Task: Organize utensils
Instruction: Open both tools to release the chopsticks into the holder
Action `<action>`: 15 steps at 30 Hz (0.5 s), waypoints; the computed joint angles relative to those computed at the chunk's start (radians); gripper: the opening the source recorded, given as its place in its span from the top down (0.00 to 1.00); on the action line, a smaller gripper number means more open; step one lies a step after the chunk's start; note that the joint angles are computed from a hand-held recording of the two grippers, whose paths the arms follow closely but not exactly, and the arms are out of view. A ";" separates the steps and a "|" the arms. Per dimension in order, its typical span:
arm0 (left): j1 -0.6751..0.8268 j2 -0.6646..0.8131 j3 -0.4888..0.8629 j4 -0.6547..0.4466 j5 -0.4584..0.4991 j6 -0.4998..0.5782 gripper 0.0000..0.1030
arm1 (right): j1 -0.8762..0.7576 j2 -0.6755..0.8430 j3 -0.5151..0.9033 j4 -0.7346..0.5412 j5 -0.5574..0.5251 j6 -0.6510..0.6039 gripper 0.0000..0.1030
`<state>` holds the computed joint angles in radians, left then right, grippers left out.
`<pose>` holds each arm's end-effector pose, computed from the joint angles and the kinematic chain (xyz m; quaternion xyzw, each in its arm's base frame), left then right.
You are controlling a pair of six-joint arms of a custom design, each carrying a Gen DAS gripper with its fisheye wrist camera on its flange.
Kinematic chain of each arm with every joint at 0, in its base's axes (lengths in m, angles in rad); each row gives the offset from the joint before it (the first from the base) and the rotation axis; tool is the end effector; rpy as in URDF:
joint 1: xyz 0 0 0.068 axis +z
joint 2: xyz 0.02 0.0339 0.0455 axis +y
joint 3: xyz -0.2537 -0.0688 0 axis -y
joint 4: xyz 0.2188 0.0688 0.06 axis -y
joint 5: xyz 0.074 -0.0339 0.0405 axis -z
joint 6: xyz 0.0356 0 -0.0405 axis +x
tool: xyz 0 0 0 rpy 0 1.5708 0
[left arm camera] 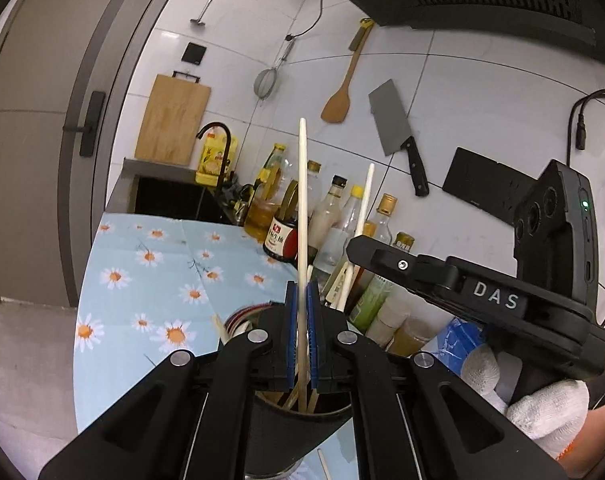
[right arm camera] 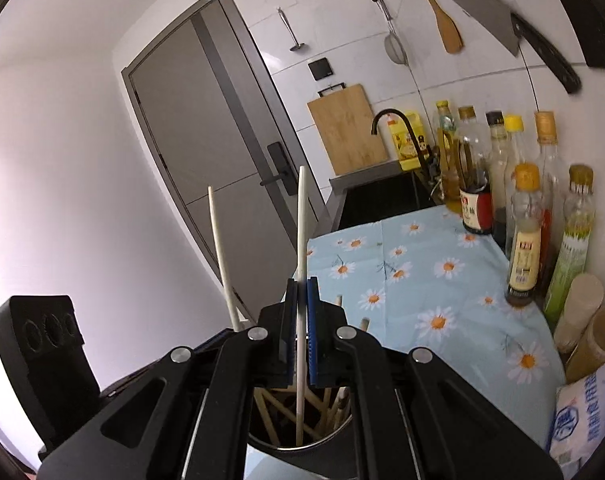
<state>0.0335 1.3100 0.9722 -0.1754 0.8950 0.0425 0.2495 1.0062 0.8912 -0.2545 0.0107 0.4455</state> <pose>0.2656 -0.0189 0.2955 0.2218 0.7774 -0.3561 0.4687 0.2043 0.0517 0.3227 0.0837 0.8207 0.1883 0.5329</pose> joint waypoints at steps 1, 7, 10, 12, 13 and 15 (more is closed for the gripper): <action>0.004 0.004 0.003 -0.008 0.010 0.002 0.96 | 0.006 -0.001 -0.002 -0.002 0.004 0.003 0.94; 0.027 -0.005 0.013 -0.058 0.013 0.022 0.96 | -0.021 -0.018 0.009 -0.043 -0.059 0.066 0.83; 0.051 -0.015 0.011 -0.072 0.026 0.020 0.96 | -0.019 -0.039 0.012 -0.067 -0.052 0.079 0.83; 0.065 -0.018 0.015 -0.092 0.034 0.024 0.96 | -0.015 -0.049 0.015 -0.085 -0.044 0.082 0.83; 0.073 -0.022 0.014 -0.100 0.038 0.026 0.96 | -0.014 -0.054 0.018 -0.096 -0.041 0.081 0.83; 0.088 -0.033 0.015 -0.118 0.047 0.035 0.95 | -0.009 -0.069 0.017 -0.115 -0.032 0.081 0.83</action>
<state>0.1210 1.2773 0.9875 -0.2939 0.9421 0.0775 0.2405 0.9371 0.9086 -0.3698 -0.0215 0.5265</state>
